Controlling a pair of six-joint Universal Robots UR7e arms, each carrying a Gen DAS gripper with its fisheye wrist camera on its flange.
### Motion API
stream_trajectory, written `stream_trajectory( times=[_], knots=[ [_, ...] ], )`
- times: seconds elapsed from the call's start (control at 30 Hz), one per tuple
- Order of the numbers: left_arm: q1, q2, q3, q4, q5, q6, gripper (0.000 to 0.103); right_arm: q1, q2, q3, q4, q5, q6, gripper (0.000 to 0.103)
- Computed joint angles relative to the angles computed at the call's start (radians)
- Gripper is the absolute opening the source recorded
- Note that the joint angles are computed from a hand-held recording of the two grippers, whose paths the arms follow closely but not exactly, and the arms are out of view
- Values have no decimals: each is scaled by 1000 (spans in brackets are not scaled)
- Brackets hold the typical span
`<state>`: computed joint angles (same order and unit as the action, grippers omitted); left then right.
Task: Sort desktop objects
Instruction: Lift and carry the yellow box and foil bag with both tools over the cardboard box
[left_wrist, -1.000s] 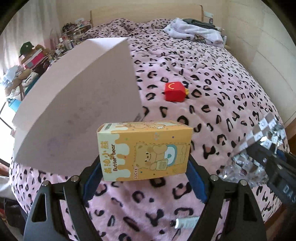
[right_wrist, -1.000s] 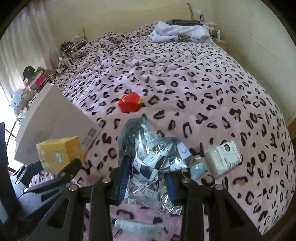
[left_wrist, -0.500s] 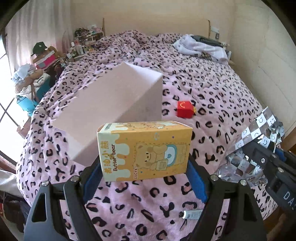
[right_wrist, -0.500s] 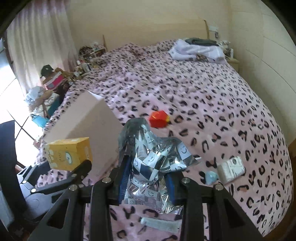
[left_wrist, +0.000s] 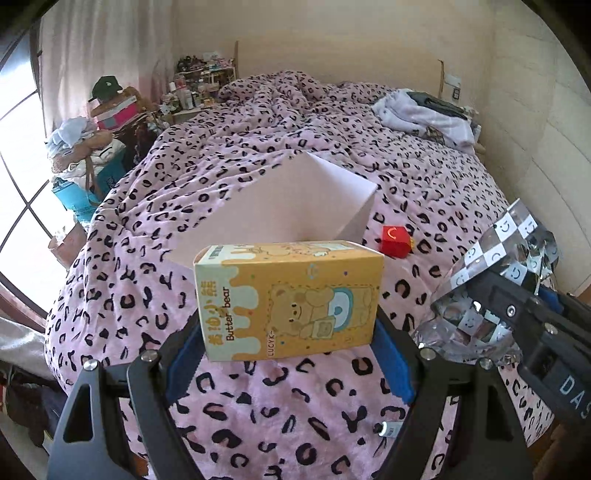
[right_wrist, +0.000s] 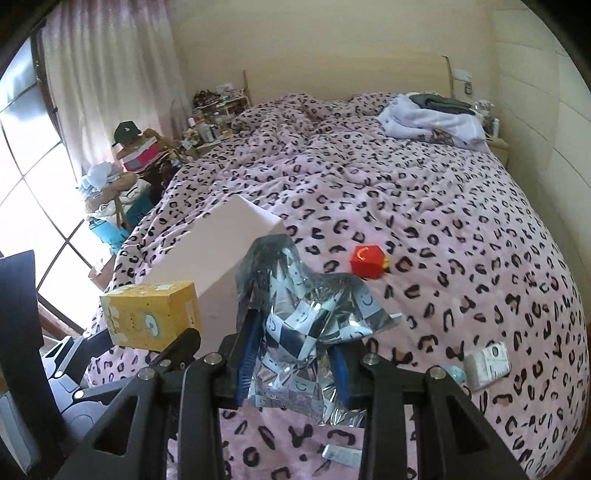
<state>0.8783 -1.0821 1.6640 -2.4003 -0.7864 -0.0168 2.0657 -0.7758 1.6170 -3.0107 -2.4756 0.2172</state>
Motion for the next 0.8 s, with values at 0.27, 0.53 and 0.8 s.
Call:
stream_trajectory(
  times=[0.27,0.53,0.8],
  knots=[
    [15,9,-68,-15,18,28,84,6,58,-149,35,30,-64,35],
    [40,50,-166,5,22,47,84,-9,136,-334,121,57,-111,35],
    [78,106,-268,72,-9,28,84,-41,207,-472,228,110,-106,35]
  ],
)
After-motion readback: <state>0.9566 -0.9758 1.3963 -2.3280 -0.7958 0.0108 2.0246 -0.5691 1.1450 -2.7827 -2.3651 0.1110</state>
